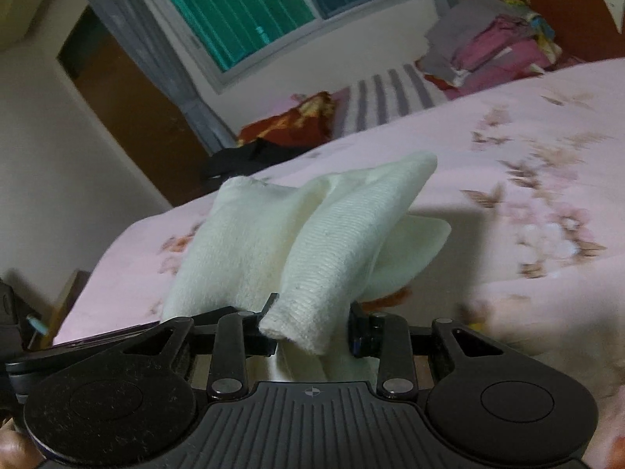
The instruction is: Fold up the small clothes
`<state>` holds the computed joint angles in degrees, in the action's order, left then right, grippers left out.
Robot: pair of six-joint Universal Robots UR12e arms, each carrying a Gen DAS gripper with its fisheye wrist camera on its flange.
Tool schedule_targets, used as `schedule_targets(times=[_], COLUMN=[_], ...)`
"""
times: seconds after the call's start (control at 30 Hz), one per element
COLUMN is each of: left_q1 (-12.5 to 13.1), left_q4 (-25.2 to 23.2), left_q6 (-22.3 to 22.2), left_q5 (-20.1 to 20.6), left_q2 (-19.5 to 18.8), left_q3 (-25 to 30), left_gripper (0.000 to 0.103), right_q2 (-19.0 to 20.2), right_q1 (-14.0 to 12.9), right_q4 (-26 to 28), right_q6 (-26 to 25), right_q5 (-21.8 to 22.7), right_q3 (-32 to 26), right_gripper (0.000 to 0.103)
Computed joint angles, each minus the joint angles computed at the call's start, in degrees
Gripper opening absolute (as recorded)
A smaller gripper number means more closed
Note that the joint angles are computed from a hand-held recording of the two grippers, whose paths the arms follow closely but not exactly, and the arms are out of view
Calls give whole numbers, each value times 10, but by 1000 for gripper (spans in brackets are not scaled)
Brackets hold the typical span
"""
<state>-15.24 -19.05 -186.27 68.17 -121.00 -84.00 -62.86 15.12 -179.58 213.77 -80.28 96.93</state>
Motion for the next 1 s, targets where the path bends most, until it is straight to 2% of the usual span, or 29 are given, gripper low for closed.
schedule_targets(times=[0.13, 0.23, 0.33, 0.53, 0.67, 0.8, 0.87, 1.0], left_q1=[38, 77, 115, 174, 194, 202, 202, 201], left_q4=[4, 4, -3, -16, -16, -12, 9, 30], left_q6=[19, 39, 57, 99, 116, 123, 124, 126], left_q5=[-15, -47, -70, -76, -65, -62, -61, -60], left_q2=[22, 30, 32, 24, 10, -12, -21, -25], left_q3=[-27, -44, -54, -49, -37, -30, -35, -41], left_gripper=[31, 31, 31, 31, 31, 32, 38, 48], right_q2=[21, 50, 89, 184, 252, 300, 315, 314], right_q1=[32, 61, 96, 145, 160, 165, 167, 159], right_q4=[20, 35, 57, 120, 164, 201, 220, 215], right_q6=[7, 14, 34, 51, 45, 46, 53, 69], right_q5=[-8, -25, -55, -75, -74, -74, -78, -59], right_q3=[-47, -97, -158, -312, -421, -493, -513, -499], right_gripper=[32, 32, 32, 32, 32, 32, 32, 33])
